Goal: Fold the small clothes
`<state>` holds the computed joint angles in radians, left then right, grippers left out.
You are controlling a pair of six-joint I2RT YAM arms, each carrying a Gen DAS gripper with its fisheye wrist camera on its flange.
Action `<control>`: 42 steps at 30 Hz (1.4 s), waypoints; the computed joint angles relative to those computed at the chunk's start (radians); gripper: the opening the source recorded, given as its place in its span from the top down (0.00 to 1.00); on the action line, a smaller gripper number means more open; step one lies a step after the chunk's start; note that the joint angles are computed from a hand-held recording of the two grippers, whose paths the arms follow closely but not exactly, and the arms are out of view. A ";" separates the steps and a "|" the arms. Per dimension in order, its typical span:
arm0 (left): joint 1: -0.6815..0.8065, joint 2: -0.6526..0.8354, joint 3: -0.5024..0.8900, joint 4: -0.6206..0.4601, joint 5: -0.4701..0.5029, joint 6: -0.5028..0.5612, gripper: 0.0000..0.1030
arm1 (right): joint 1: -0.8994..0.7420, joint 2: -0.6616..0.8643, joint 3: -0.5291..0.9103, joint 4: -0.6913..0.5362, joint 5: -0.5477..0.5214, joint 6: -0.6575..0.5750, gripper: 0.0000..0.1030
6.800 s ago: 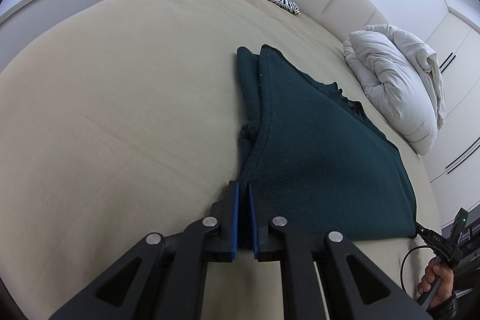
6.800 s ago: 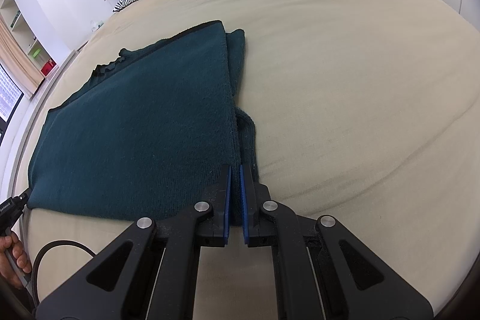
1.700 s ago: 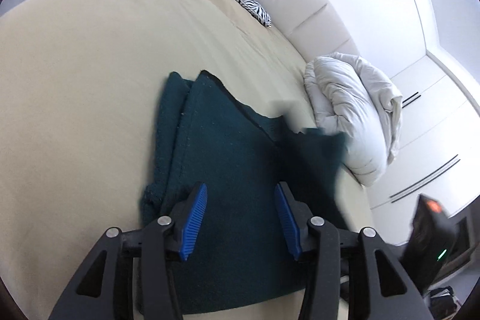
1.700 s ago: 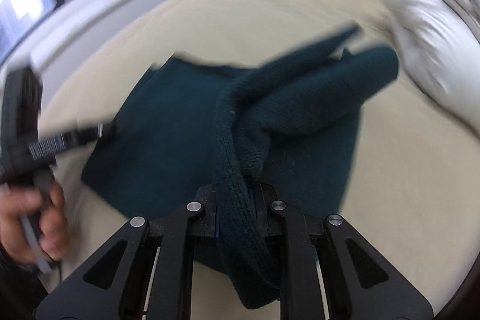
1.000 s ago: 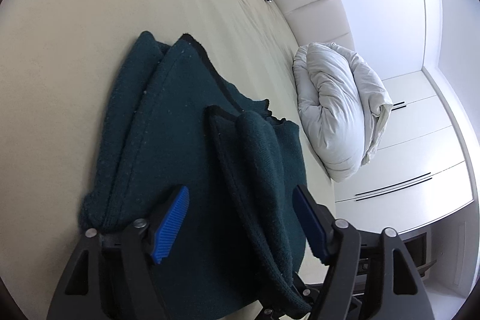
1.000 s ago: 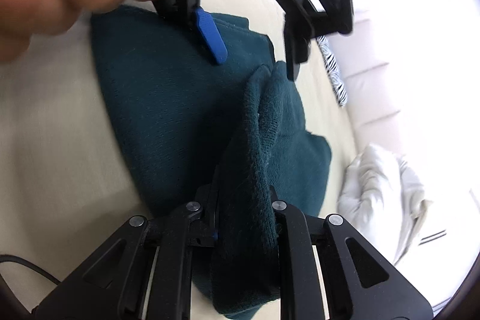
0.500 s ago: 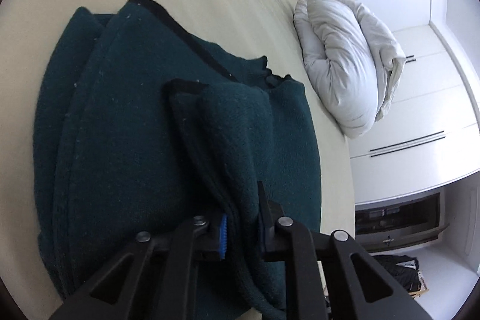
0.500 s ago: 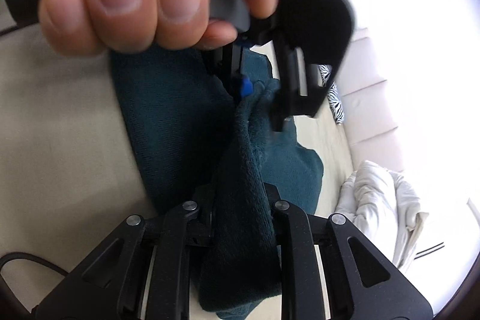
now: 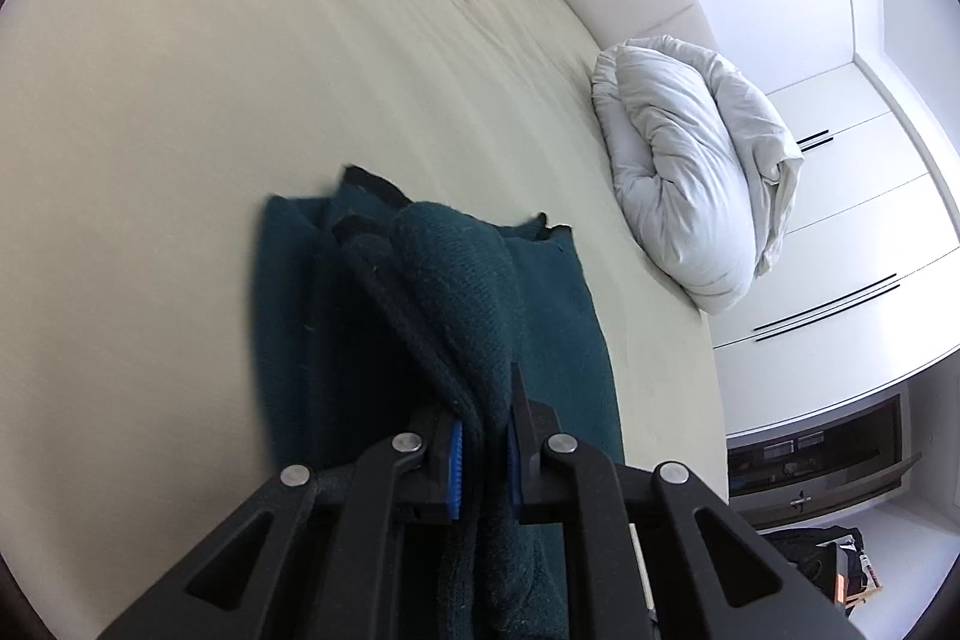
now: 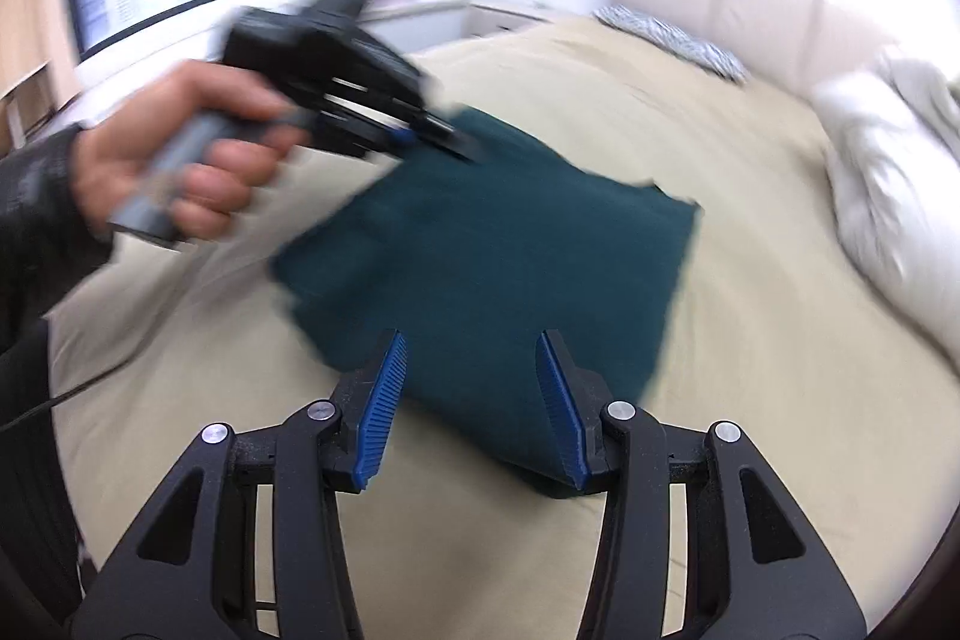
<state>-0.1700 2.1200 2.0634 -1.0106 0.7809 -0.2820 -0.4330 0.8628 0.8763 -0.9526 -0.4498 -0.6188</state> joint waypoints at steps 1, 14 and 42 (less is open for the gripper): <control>0.009 0.019 0.032 -0.026 -0.006 0.015 0.89 | 0.027 0.019 -0.004 0.022 0.005 0.032 0.58; 0.056 -0.007 -0.147 0.132 -0.097 -0.050 0.80 | 0.327 0.347 -0.111 0.398 0.113 0.305 0.56; -0.182 -0.472 -0.653 0.376 -0.632 0.127 0.71 | -0.294 0.740 0.159 -0.226 -0.557 0.007 0.56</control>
